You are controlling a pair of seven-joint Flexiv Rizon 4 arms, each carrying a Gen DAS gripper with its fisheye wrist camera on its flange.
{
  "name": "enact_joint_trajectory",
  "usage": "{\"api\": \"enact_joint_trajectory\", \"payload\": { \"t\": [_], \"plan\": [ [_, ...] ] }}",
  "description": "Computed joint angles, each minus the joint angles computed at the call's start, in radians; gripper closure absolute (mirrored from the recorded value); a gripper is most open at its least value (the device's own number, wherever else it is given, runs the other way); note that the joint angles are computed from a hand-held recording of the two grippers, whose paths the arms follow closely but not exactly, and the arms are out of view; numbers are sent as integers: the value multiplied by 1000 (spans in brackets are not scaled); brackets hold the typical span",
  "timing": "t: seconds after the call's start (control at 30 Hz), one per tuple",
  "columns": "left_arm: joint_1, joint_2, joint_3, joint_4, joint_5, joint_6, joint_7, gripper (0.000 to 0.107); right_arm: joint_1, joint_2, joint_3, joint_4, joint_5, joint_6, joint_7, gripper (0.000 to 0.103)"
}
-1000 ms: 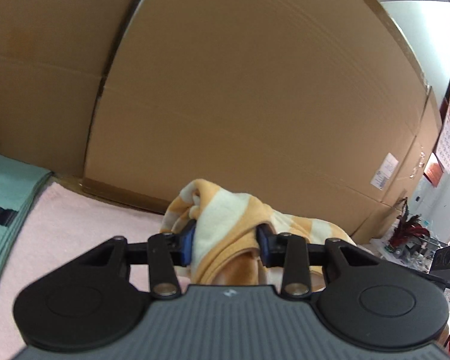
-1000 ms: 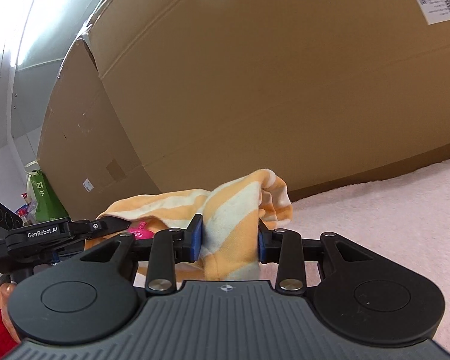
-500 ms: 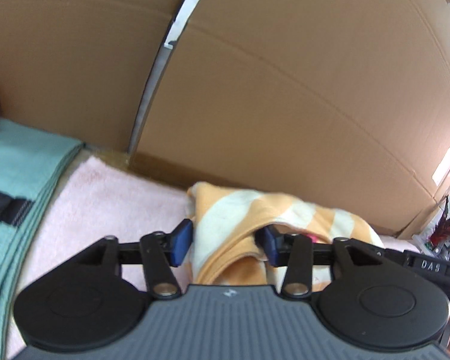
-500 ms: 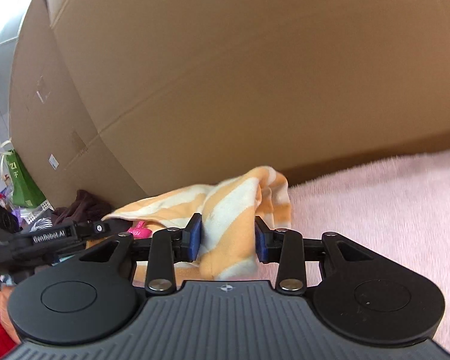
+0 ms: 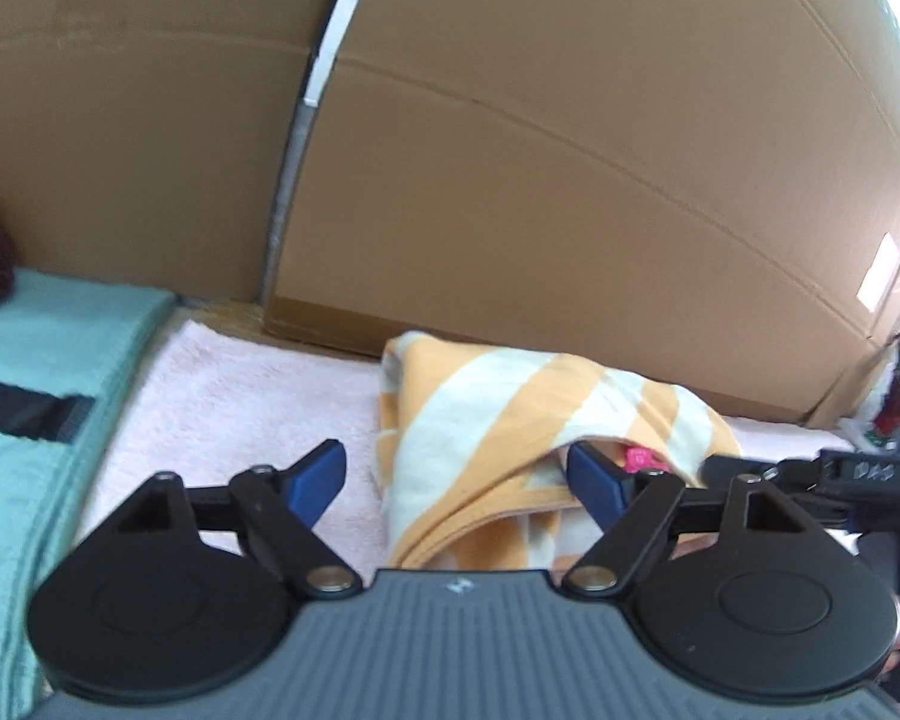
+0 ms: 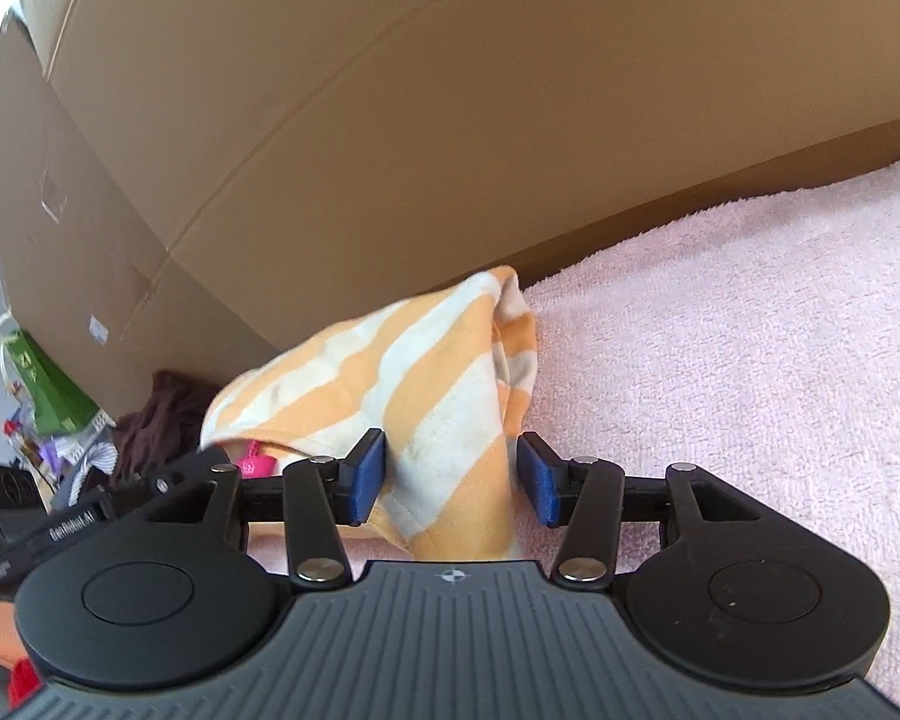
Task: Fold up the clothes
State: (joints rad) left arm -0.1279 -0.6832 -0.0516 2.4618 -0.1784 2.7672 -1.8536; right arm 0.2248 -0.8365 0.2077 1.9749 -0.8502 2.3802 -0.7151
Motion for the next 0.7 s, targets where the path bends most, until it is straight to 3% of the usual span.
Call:
{"api": "enact_joint_trajectory", "payload": {
  "t": [0.07,0.13,0.2,0.27,0.37,0.5,0.6,0.67,0.7],
  "plan": [
    [-65,-11,18,9,-92,74,25,26,29,3,-7,15,97,59,-61,52],
    [-130,-27,25,11,-202,179,47,26,110,21,-37,39,289,125,-190,55],
    [-175,-3,6,-7,-295,157,121,27,191,41,-68,51,458,161,-309,61],
    [-221,16,-9,-32,-387,138,198,38,240,60,-84,49,545,153,-383,75],
    [-264,27,-38,-112,-511,24,327,46,238,87,-70,23,466,47,-404,77],
    [-222,3,-60,-166,-496,-112,267,53,334,76,-102,-51,542,-66,-510,76],
    [-255,-23,-32,-174,-527,-141,308,47,322,54,-84,-95,550,-185,-495,76],
    [-261,-13,-25,-160,-523,-143,301,32,306,37,-77,-102,542,-191,-507,76],
    [-269,-10,-24,-157,-540,-152,305,31,303,36,-77,-102,543,-191,-516,75]
  ]
}}
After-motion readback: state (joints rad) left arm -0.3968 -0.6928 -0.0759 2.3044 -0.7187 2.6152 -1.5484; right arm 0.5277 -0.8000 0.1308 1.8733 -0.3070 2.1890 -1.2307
